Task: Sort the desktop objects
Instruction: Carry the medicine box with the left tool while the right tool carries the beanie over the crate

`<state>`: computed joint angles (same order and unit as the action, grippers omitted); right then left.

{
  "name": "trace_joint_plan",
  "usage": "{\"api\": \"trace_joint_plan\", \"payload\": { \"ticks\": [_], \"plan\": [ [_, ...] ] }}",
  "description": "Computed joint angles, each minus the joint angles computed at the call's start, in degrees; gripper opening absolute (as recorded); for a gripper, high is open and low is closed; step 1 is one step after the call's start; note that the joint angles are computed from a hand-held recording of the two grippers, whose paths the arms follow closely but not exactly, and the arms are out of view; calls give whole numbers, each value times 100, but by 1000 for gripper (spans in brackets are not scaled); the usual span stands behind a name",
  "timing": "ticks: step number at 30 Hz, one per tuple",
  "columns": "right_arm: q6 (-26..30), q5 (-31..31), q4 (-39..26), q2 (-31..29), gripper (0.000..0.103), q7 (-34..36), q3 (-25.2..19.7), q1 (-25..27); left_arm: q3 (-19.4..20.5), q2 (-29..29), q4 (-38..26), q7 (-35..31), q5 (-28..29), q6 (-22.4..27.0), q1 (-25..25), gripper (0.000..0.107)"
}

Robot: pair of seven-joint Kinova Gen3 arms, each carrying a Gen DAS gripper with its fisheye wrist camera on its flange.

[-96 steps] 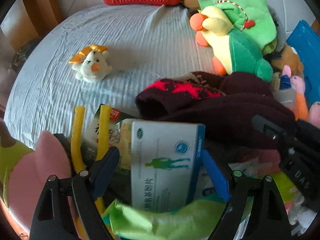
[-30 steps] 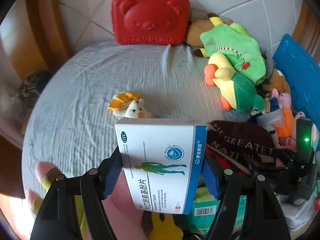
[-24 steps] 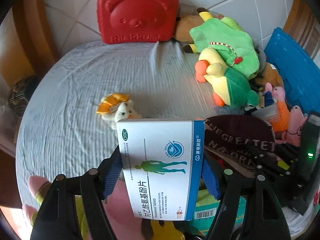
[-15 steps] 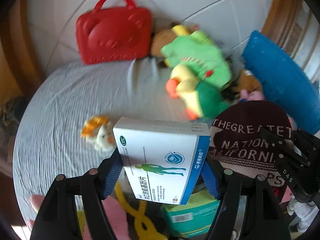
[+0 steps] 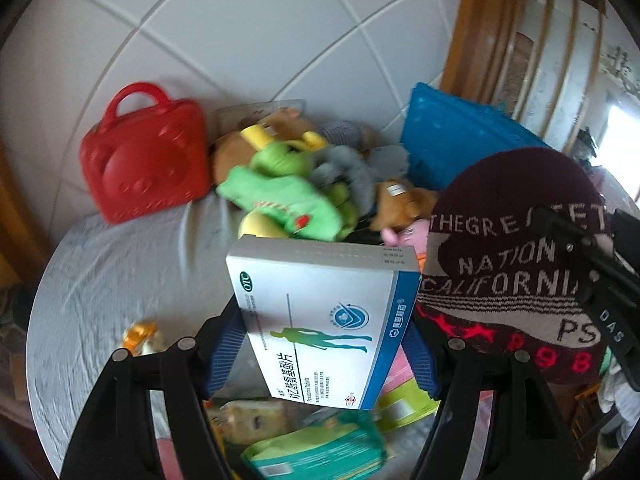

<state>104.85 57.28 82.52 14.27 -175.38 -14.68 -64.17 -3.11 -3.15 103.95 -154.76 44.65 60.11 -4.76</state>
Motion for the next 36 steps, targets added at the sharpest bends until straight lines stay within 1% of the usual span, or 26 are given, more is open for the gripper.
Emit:
{"api": "trace_joint_plan", "payload": {
  "ticks": [1,3,5,6,7,10,13,17,18,19,20,24,28,32,36],
  "plan": [
    [84,26,35,-86,18,9,-5,-29,-23,-70,3,120,-42,-54,164,71],
    [182,60,137,-273,18,5,-63,-34,-240,-154,-27,340,-103,-146,688,71],
    [251,111,310,-536,18,27,-172,8,-352,-290,-52,713,-258,-357,1217,71],
    [252,135,397,-659,18,47,-240,57,-300,-351,-66,946,-344,-485,1396,71],
    [263,164,508,-816,18,89,-313,116,-153,-398,-93,1179,-423,-591,1468,71],
    [226,244,847,-1308,18,304,-512,356,616,-495,-190,1878,-605,-902,1327,71],
    [89,311,1107,-1829,18,685,-666,620,1413,-539,-333,2577,-836,-1208,1097,71],
    [15,426,1277,-2435,18,1323,-779,953,2475,-522,-668,3510,-1379,-1414,680,71],
    [-5,453,1292,-2567,18,1447,-790,1038,2685,-489,-779,3743,-1545,-1472,652,71],
    [-29,480,1302,-2699,18,1575,-794,1121,2796,-443,-909,3976,-1762,-1510,729,71],
    [-43,518,1315,-2801,18,1667,-808,1205,2808,-399,-1013,4209,-1995,-1577,912,71],
    [160,726,1358,-3211,18,1784,-1012,1572,2554,-110,-1567,5139,-2927,-1745,1974,71],
    [359,794,1458,-3697,18,1971,-1156,1941,2334,316,-2311,6067,-3848,-1692,3036,71],
    [342,882,1613,-4371,18,2358,-1000,2252,2202,830,-3135,6931,-4780,-1616,4098,71],
    [143,1076,1747,-5103,18,3032,-602,2410,2008,1393,-3896,7769,-5712,-1611,5159,71]
  ]
}}
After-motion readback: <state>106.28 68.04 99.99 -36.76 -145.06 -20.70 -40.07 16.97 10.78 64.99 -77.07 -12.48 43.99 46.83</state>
